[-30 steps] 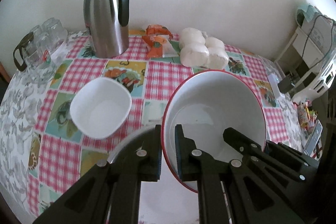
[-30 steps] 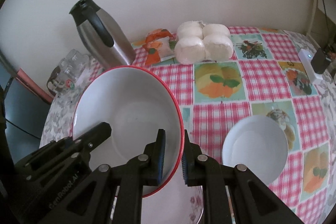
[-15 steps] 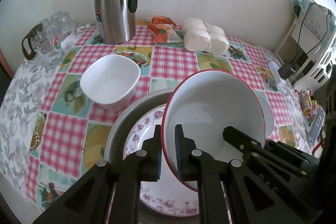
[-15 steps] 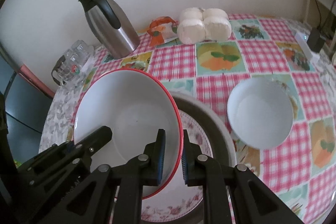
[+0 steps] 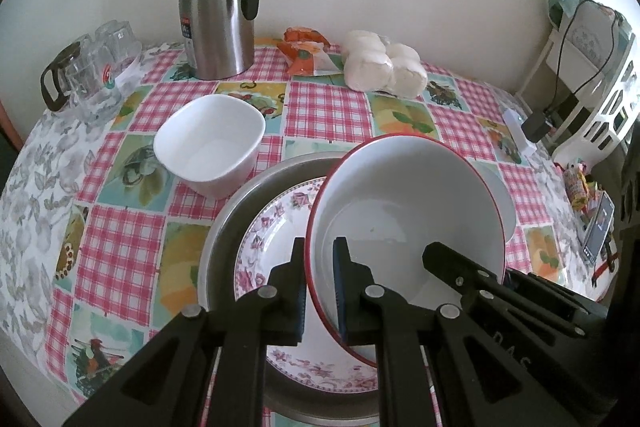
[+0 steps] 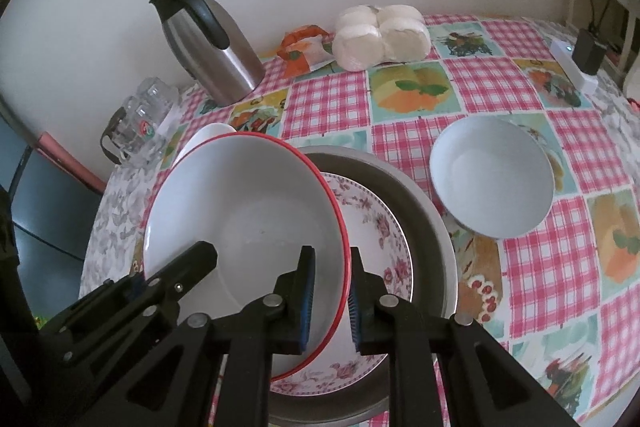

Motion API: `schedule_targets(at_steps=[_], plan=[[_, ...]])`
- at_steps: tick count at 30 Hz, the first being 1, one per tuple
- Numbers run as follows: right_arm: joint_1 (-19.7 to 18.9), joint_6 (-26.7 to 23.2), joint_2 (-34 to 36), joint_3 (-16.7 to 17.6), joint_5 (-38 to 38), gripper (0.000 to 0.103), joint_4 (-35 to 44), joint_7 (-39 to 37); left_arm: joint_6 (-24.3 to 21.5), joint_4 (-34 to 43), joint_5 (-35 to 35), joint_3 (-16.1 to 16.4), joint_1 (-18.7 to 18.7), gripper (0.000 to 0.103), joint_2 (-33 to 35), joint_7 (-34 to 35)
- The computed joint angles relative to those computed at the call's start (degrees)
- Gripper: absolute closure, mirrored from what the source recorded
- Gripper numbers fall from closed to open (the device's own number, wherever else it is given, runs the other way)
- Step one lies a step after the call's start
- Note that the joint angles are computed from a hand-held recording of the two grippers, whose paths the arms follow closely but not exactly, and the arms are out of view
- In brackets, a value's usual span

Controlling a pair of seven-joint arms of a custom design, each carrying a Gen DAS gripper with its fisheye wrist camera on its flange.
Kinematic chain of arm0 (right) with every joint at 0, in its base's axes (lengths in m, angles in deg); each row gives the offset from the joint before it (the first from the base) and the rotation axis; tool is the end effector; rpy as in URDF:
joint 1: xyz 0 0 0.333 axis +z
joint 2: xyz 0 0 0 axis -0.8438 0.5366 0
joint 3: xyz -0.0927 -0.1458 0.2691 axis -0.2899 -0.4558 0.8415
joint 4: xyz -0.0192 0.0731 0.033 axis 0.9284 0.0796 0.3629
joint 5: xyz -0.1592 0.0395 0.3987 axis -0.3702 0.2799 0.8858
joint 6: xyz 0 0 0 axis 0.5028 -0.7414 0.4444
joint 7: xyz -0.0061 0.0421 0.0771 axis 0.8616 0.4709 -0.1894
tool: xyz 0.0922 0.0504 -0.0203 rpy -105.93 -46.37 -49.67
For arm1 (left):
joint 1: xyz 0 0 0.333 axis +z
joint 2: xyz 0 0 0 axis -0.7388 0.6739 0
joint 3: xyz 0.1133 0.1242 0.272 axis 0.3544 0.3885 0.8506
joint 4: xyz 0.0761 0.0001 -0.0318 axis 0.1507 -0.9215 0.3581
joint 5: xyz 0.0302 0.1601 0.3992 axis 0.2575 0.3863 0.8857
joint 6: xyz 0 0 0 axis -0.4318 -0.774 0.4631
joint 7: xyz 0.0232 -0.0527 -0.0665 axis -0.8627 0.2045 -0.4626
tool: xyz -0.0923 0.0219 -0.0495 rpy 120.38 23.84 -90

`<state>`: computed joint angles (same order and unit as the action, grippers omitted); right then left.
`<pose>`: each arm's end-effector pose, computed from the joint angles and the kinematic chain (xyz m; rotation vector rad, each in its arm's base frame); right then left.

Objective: Organize plates and bowls
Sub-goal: 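Lift the red-rimmed bowl and carry it over the floral plate with both grippers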

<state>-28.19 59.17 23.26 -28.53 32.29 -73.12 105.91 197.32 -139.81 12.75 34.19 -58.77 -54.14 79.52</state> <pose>0.4272 0.3922 0.5476 -1.3081 2.3098 -0.3485 0.4763 -0.1777 0.5293 -1.4923 2.4351 -0.7996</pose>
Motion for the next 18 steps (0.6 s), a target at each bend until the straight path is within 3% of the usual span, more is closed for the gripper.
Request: schedule_targets(at_steps=[18], plan=[[0.0,2.4,1.8,-0.9,4.1,0.085,-1.3,-0.5,-5.1,3.1,-0.5,0.3,1.4,0.093,5.3,-0.4]])
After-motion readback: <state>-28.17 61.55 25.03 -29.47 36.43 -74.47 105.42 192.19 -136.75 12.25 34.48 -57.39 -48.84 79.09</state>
